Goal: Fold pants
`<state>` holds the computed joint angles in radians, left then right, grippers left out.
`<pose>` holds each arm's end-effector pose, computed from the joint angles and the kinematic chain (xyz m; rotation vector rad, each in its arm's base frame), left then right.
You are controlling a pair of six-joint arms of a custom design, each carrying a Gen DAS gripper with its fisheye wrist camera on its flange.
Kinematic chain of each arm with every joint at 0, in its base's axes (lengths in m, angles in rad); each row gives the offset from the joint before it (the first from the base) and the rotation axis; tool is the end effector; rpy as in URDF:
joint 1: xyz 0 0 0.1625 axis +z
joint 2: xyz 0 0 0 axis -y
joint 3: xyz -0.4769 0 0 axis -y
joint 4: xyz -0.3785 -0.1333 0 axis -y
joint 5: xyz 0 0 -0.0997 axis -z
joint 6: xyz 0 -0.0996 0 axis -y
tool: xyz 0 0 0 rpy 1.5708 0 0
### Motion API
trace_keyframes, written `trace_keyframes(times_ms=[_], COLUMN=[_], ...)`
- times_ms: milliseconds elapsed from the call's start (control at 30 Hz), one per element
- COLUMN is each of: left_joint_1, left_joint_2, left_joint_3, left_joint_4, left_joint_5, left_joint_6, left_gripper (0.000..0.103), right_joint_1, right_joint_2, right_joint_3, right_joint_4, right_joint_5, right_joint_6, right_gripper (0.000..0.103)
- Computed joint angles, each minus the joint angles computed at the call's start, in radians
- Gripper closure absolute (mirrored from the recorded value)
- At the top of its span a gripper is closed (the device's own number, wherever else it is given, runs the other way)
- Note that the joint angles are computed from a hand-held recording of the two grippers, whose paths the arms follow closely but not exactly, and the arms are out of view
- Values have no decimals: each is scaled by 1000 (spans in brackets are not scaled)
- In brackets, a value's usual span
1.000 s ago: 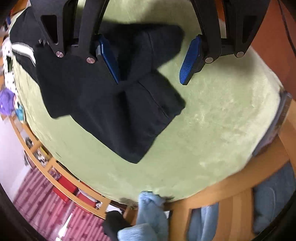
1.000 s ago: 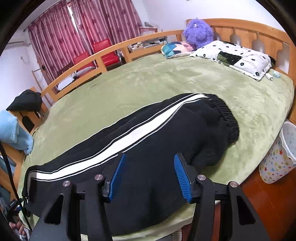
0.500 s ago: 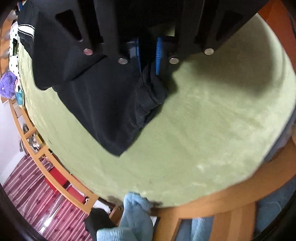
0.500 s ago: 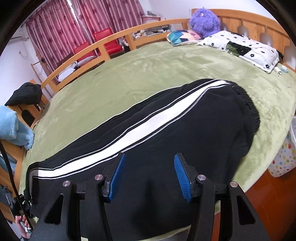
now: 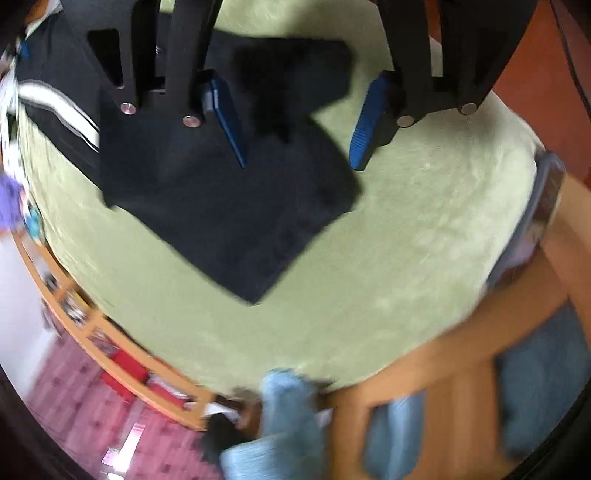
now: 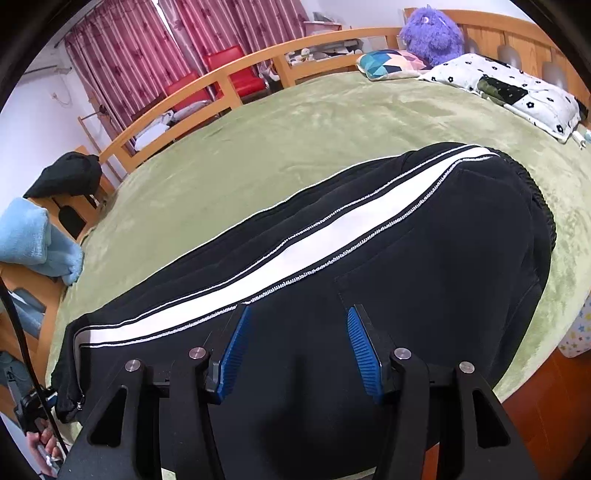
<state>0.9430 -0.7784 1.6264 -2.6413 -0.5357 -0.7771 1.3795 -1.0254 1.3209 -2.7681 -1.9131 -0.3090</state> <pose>-0.2330 -0.6938 0.1859 -0.3144 2.2607 -1.0321 -0.0436 -0.7503 0.4800 -0.0595 -2.4164 1.0269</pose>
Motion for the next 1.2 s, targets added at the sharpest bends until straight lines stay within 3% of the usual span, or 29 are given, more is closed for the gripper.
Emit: trace_keyframes(times_ms=[100, 200, 267, 467, 500, 567, 633, 700, 733, 767, 800, 867, 1000, 1133, 1200], left_joint_1=[-34, -27, -17, -20, -27, -50, -56, -52, -53, -53, -53, -60, -67, -44, -27], left_joint_2=[32, 68, 102, 192, 206, 246, 277, 284, 279, 271, 262, 258, 262, 283, 288], left_joint_3=[-21, -51, -94, -180, -194, -231, -272, -279, -260, -238, -225, -228, -290, -389, -436], left_joint_4=[-111, -225, -190, -61, -18, 117, 270, 270, 207, 127, 64, 31, -61, -169, -175], left_joint_5=[-31, -216, -302, -331, -288, -99, 16, 21, 12, -11, -40, -6, 112, 179, 180], left_joint_6=[158, 255, 270, 253, 246, 187, 107, 119, 143, 183, 219, 242, 378, 522, 542], left_gripper=[34, 30, 30, 30, 30, 30, 26, 28, 35, 58, 66, 81, 88, 89, 89], right_joint_1=[-7, -16, -20, -34, -35, -37, -40, -43, -43, -42, -43, -41, -38, -32, -30], right_joint_2=[0, -3, -5, -25, -25, -24, -20, -14, -10, -5, -2, 6, 23, 51, 61], right_joint_3=[4, 15, 19, 42, 42, 45, 41, 34, 28, 20, 11, -2, -29, -68, -81], right_joint_4=[12, 19, 21, 15, 15, 10, 17, 28, 34, 40, 47, 52, 72, 100, 111], right_joint_5=[10, 32, 41, 57, 54, 46, 42, 46, 46, 44, 44, 45, 52, 48, 44], right_joint_6=[8, 17, 23, 37, 39, 39, 43, 47, 48, 46, 45, 44, 54, 52, 57], right_gripper=[49, 49, 49, 49, 47, 47, 47, 47, 47, 47, 47, 47, 47, 47, 47])
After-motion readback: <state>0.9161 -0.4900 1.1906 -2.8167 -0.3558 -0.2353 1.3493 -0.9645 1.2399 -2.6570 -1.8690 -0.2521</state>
